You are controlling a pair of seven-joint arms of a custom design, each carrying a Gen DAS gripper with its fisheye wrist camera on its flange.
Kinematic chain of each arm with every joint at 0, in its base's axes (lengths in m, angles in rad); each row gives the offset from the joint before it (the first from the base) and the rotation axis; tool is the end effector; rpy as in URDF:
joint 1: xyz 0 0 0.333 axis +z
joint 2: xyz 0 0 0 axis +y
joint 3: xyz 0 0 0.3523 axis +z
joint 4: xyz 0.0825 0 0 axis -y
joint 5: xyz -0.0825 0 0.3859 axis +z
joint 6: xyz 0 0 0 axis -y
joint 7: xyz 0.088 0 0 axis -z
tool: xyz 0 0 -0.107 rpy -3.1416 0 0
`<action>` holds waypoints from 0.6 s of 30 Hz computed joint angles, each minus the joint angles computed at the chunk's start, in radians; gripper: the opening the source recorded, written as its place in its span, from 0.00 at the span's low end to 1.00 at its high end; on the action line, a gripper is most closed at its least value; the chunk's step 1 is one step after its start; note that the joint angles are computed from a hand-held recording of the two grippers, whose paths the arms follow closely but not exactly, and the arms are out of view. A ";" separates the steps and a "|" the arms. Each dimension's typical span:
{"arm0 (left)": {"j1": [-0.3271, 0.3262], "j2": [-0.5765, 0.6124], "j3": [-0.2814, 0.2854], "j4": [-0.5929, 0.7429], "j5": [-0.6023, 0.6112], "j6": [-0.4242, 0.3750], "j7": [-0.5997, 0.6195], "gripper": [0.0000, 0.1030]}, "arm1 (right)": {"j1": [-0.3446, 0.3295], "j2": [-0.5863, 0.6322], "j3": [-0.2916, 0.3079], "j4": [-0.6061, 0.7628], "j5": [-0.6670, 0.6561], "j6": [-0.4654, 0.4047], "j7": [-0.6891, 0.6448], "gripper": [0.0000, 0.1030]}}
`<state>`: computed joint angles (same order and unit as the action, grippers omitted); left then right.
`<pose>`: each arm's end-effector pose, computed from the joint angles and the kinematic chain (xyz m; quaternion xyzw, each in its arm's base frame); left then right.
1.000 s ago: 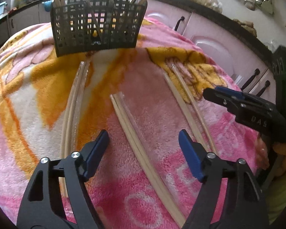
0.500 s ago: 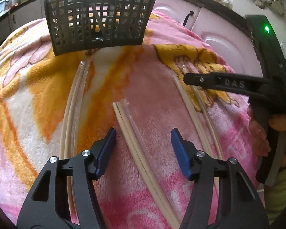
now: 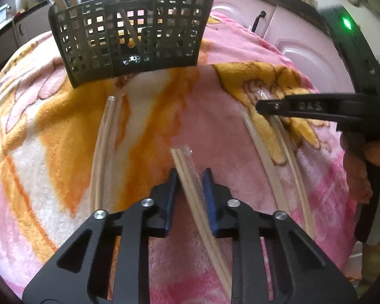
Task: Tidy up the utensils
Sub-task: 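Lower both tools onto sleeved chopsticks on the blanket and close them, then lift the chopsticks with both tools toward the caddy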
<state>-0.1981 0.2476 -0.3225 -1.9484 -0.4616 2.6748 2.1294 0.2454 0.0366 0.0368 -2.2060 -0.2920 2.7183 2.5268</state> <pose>0.5792 -0.2995 0.4450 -0.4089 0.8634 -0.2932 0.0378 0.5494 0.1700 0.4504 -0.5203 0.8168 -0.1261 0.2153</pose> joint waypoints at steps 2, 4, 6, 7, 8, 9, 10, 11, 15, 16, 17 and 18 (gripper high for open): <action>0.018 0.001 -0.012 0.008 -0.042 -0.005 0.031 0.06 | -0.005 -0.025 -0.005 -0.040 -0.012 0.061 0.034 0.12; 0.038 -0.005 -0.030 0.010 -0.105 -0.006 0.085 0.02 | -0.015 -0.055 -0.005 -0.087 -0.031 0.141 0.072 0.12; 0.047 -0.017 -0.040 0.007 -0.166 0.000 0.139 0.02 | -0.035 -0.086 0.004 -0.118 -0.113 0.189 0.156 0.12; 0.056 -0.024 -0.046 0.008 -0.208 -0.004 0.173 0.02 | -0.055 -0.107 0.015 -0.139 -0.195 0.224 0.233 0.12; 0.057 -0.025 -0.049 0.013 -0.244 -0.008 0.196 0.02 | -0.077 -0.124 0.033 -0.146 -0.268 0.229 0.300 0.12; 0.062 -0.033 -0.053 0.014 -0.288 -0.006 0.232 0.02 | -0.097 -0.139 0.051 -0.151 -0.328 0.232 0.355 0.12; 0.062 -0.041 -0.053 0.012 -0.326 0.003 0.263 0.02 | -0.131 -0.159 0.076 -0.159 -0.427 0.249 0.448 0.11; 0.065 -0.048 -0.053 0.013 -0.369 -0.001 0.297 0.02 | -0.152 -0.170 0.094 -0.162 -0.485 0.256 0.503 0.11; 0.052 -0.066 -0.036 0.031 -0.484 0.008 0.389 0.02 | -0.239 -0.232 0.184 -0.151 -0.825 0.231 0.824 0.11; 0.050 -0.074 -0.030 0.032 -0.504 0.008 0.406 0.02 | -0.240 -0.242 0.190 -0.144 -0.883 0.213 0.872 0.11; 0.046 -0.079 -0.025 0.036 -0.524 0.012 0.421 0.02 | -0.239 -0.256 0.200 -0.138 -0.944 0.182 0.920 0.11; 0.044 -0.084 -0.020 0.041 -0.548 0.014 0.440 0.02 | -0.232 -0.263 0.205 -0.131 -0.985 0.154 0.952 0.11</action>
